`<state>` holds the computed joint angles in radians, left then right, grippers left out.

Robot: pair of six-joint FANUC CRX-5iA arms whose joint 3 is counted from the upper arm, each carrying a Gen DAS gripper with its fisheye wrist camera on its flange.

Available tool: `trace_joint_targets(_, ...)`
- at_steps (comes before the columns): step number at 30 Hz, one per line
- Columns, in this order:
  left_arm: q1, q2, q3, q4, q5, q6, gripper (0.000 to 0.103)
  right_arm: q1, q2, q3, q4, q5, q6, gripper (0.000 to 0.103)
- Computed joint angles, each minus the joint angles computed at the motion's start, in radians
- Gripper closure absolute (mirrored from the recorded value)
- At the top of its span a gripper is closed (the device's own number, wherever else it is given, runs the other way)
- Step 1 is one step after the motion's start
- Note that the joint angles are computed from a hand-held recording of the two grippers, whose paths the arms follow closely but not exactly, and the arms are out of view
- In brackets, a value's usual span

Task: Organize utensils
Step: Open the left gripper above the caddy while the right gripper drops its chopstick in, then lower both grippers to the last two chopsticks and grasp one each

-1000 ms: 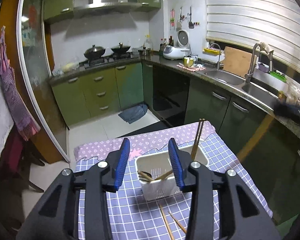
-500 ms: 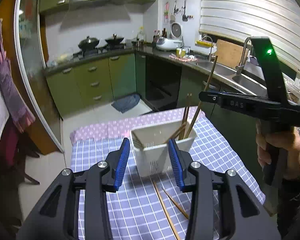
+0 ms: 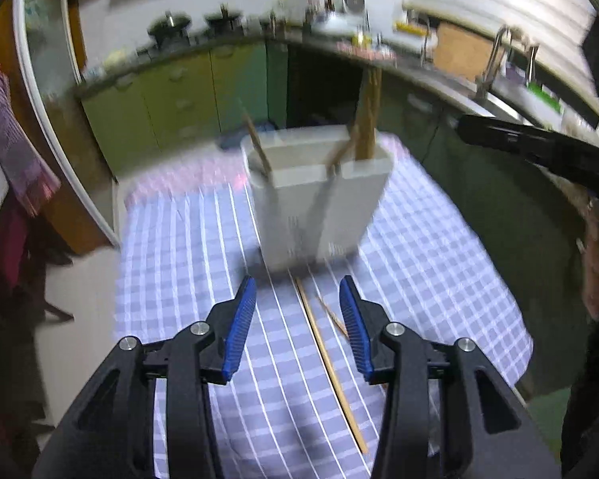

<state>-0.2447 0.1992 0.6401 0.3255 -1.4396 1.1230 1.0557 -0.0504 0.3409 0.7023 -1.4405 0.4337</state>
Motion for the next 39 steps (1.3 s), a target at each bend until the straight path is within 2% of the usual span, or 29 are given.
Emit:
trace_joint_targets(5,-0.067,0.082,0.054,-0.123,-0.14,0.05,0.061,0.004,-0.016,-0.064,-0.162,-0.096,0.017,0.077)
trace_joint_targets(8,-0.092,0.134,0.091,-0.147,-0.218,0.077,0.061,-0.009,-0.046,-0.129,-0.226,-0.112,-0.003,0.077)
trace_joint_targets(16,-0.148,0.259,0.21,-0.217,-0.337,0.176,0.065,-0.063,-0.089,-0.212,-0.337,-0.085,0.007,0.077)
trace_joint_targets(21,-0.164,0.337,0.314,-0.251,-0.397,0.224,0.078,-0.066,-0.107,-0.24,-0.354,-0.061,0.006,0.077)
trace_joint_targets(26,-0.173,0.385,0.371,-0.273,-0.439,0.244,0.083,-0.068,-0.11,-0.242,-0.361,-0.052,0.007,0.073)
trace_joint_targets(31,-0.182,0.401,0.387,-0.284,-0.441,0.244,0.086,-0.066,-0.113,-0.247,-0.358,-0.047,0.008,0.073)
trace_joint_targets(35,-0.187,0.396,0.381,-0.285,-0.439,0.239,0.094,-0.066,-0.103,-0.238,-0.362,-0.052,0.016,0.073)
trace_joint_targets(39,-0.179,0.393,0.377,-0.271,-0.436,0.232,0.096,-0.068,-0.095,-0.231,-0.369,-0.057,0.024,0.073)
